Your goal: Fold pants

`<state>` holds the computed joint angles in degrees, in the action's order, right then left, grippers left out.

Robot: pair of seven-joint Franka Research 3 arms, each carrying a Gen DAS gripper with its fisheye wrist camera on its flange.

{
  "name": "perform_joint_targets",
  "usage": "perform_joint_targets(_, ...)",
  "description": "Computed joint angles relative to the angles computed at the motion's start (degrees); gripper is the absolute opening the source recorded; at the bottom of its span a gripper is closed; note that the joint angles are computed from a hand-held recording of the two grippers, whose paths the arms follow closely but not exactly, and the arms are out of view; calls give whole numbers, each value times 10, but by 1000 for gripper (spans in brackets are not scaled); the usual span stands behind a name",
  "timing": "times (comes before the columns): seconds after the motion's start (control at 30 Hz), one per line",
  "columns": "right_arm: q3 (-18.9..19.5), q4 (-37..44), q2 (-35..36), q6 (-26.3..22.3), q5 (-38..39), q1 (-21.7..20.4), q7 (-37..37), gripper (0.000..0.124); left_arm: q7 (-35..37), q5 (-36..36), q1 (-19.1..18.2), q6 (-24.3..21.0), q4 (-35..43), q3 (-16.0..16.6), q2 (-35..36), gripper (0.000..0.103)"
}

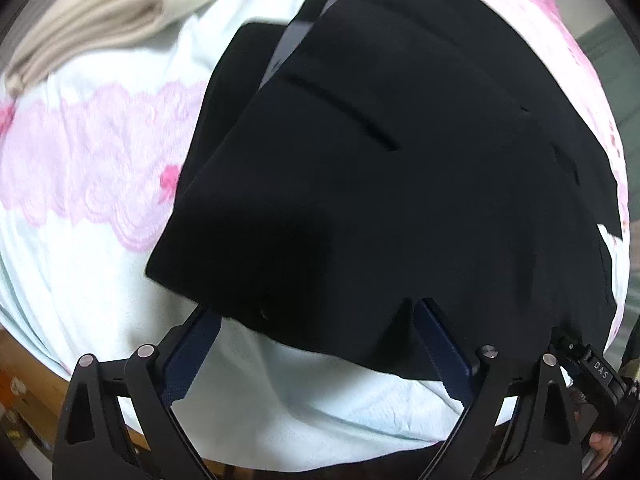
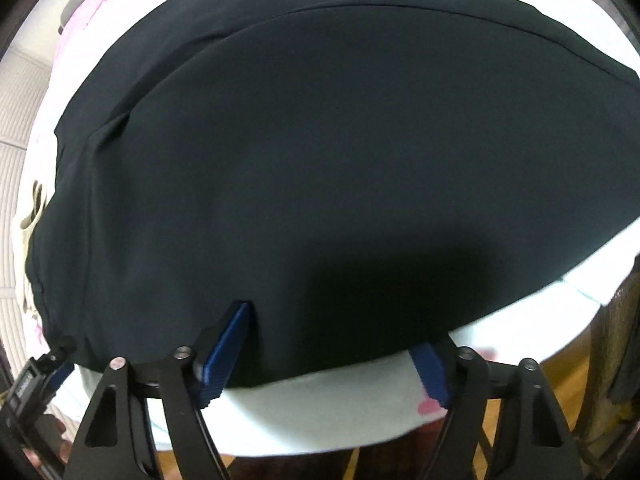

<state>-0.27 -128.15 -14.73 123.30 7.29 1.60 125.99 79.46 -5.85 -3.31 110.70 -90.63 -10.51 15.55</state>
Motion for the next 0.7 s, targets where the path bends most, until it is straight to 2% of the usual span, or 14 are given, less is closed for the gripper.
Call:
perform_joint_targets(0.03, 1, 5, 4, 0, -2, 0, -1, 67, -8, -13, 2, -4, 3, 0, 3, 93)
perform_joint_targets(0.1, 1, 14, 10, -2, -8, 1, -5, 56, -16, -43, 8, -7, 7, -4, 5, 64)
perform_joint_targets(0.13, 1, 18, 11, -5, -10, 2, -10, 46, -21, -49, 8, -9, 11, -5, 6, 56)
perform_joint_targets(0.17, 0, 20, 11, -5, -9, 3, -14, 36, -24, -57, 8, -12, 17, -7, 6, 41)
perform_joint_targets(0.2, -3, 23, 11, -5, -6, 3, -21, 32, -26, -53, 5, -21, 26, -7, 8, 28)
perform_joint_targets(0.27, -8, 28, 8, -7, 5, 2, -34, 21, -21, -47, 1, -44, 45, -10, 9, 19)
perform_joint_targets(0.43, -8, 66, -12, -2, -11, -5, -70, 10, -19, -71, -4, -50, 48, -14, -33, 15)
perform_joint_targets(0.5, -4, 91, -15, -3, -20, -7, -75, 10, -28, -77, -11, -45, 59, -14, -48, 13)
perform_joint_targets(0.6, -21, 152, 9, 8, -19, -16, -117, 10, -54, -78, -23, -22, 95, -14, -51, 12)
perform_joint_targets(0.7, -36, 211, 41, 26, 3, -22, -160, 10, -81, -20, -47, -2, 187, -14, -8, 12)
